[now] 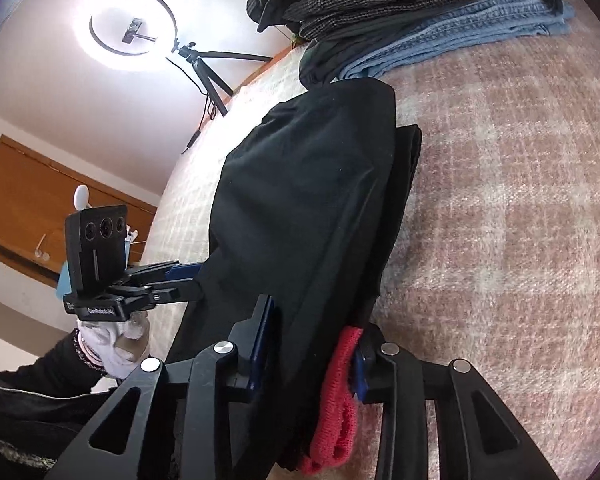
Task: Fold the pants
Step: 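Grasp the folded pants bundle with the left tool while the right tool grasps its pink-striped end, then lift the folded pants with both tools and carry them toward the clothes stack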
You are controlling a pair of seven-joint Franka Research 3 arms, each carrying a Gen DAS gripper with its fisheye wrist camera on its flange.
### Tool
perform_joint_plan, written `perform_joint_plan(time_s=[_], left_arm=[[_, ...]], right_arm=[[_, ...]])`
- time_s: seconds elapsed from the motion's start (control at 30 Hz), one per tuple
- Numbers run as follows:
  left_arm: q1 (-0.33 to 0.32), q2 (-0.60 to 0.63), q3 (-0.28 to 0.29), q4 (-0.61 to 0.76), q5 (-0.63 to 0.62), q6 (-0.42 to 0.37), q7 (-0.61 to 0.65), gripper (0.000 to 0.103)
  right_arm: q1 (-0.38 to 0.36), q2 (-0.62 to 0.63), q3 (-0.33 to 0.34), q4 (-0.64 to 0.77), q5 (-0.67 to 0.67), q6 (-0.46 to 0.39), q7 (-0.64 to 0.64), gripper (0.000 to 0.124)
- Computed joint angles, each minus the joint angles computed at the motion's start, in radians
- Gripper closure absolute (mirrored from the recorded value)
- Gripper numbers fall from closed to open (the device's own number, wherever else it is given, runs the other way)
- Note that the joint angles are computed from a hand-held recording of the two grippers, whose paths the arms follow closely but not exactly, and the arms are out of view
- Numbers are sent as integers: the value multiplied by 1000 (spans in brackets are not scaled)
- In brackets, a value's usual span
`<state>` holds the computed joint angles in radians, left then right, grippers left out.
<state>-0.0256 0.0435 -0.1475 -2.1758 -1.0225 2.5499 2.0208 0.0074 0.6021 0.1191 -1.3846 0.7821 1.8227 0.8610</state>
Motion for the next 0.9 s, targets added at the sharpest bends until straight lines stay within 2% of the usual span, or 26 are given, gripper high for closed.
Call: perform_joint_plan(time_s=[0.1, 0.27, 0.37, 0.43, 0.57, 0.77, 0.9], left_arm=[[9, 25, -3, 22, -123, -16, 31, 56], [4, 31, -17, 26, -139, 19, 30, 57], [-14, 20, -23, 9, -63, 79, -12, 71], [-17, 18, -23, 4, -48, 96, -25, 76], [-31, 5, -29, -10, 6, 148, -56, 81], [-64, -35, -33, -36, 103, 233, -65, 89], [-82, -40, -28, -43, 164, 263, -89, 90]], right_arm=[[5, -11, 1, -16, 1, 19, -7, 90], [7, -15, 9, -40, 36, 44, 1, 90], [5, -17, 7, -45, 43, 57, -3, 89], [15, -36, 4, -68, 33, 81, -12, 88], [59, -86, -10, -121, -24, 165, -13, 91], [94, -172, -11, -217, -47, 284, -42, 105], [124, -210, -17, -254, -87, 344, -47, 107]])
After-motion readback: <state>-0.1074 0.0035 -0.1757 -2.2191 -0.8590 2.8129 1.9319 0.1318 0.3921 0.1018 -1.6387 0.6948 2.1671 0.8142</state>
